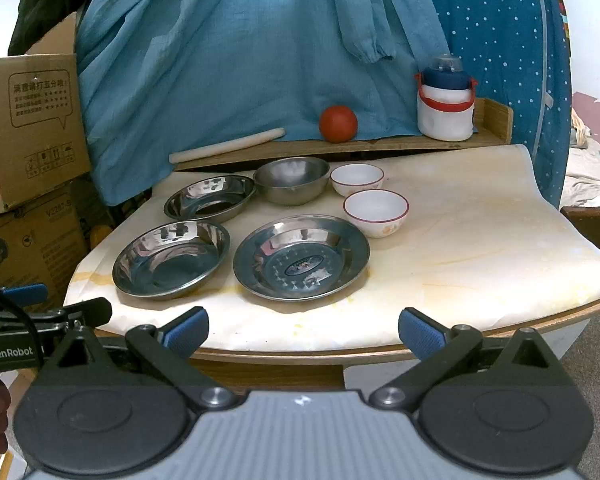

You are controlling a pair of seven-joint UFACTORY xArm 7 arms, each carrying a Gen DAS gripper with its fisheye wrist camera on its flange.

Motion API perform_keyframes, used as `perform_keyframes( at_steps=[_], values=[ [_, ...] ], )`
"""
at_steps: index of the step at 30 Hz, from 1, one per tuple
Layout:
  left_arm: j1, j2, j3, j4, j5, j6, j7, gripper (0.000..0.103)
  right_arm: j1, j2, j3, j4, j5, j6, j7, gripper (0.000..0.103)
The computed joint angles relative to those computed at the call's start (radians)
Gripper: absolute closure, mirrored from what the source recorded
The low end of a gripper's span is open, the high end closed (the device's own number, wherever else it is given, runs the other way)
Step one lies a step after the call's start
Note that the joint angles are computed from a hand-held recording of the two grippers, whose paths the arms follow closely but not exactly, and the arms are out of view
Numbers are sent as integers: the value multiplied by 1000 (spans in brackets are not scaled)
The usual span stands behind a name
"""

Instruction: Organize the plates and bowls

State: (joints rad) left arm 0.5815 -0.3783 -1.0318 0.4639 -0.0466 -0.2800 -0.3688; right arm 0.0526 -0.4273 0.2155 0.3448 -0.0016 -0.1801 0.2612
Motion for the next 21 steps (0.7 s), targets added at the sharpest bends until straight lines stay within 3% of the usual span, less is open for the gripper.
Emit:
perform_keyframes(
  at_steps=[19,21],
  values=[
    [-12,1,13,7,5,14,-1,1,16,-6,-26,-3,-4,11,1,0],
    [51,10,-53,22,9,8,-8,1,14,-1,-24,0,-4,10,2,0]
  ],
)
